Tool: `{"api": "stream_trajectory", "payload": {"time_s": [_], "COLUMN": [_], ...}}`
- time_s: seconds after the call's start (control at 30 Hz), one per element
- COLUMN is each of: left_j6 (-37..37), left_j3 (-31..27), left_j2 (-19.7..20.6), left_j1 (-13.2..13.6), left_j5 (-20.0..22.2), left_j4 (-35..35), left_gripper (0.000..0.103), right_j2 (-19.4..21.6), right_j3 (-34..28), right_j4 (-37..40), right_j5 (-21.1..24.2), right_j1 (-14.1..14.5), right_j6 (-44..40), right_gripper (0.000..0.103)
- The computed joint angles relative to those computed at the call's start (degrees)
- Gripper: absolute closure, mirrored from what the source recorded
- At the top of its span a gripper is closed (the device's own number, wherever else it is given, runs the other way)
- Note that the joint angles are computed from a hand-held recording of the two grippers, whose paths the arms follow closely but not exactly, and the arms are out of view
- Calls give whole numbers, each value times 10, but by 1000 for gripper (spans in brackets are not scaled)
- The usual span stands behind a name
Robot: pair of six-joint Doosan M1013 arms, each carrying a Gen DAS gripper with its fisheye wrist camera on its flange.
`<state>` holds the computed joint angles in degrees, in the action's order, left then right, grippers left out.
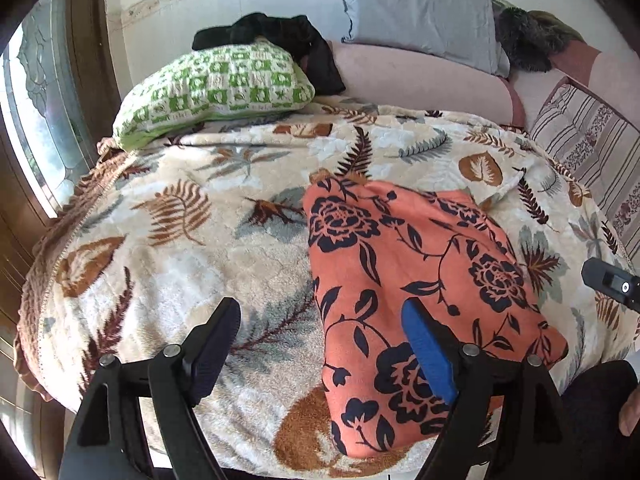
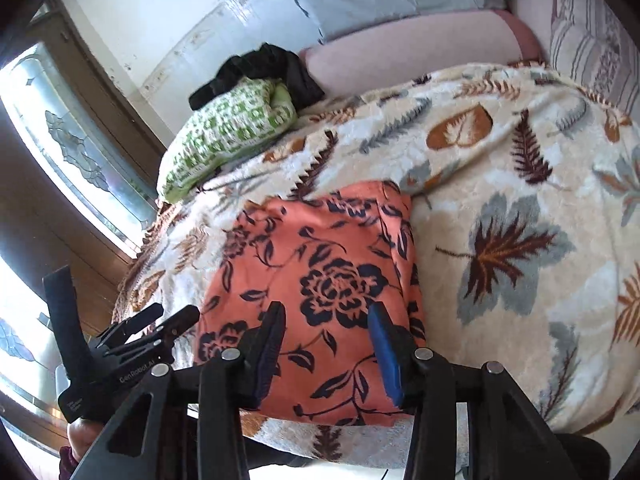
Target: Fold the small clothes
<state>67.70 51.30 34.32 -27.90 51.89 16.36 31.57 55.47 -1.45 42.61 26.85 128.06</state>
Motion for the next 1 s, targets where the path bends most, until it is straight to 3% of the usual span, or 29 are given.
{"api": "stream_trajectory", "payload": {"time_s": [0.03, 0.33, 0.67, 0.77, 1.0], "left_j6": [-10, -113, -186, -214, -218], "left_j3": [5, 18, 22, 29, 34], "left_j2": [-8, -47, -62, -67, -75], "left_j1": [-2, -23, -45, -50, -52], "left_j5": [-7, -8, 25, 25, 13], "left_j4": [13, 158, 270, 301, 308], "left_gripper": [19, 17, 17, 0, 0], "right_j2": [-6, -28, -39, -43, -47], "right_j3": [5, 6, 19, 28, 32], "right_j4": [-15, -193, -269, -287, -314], "right_j5": [-16, -55, -72, -81, -84], "right_j1": [3, 33, 46, 46, 46], "right_j6": [7, 96, 130, 154, 176], "right_gripper": [44, 40, 40, 40, 40]}}
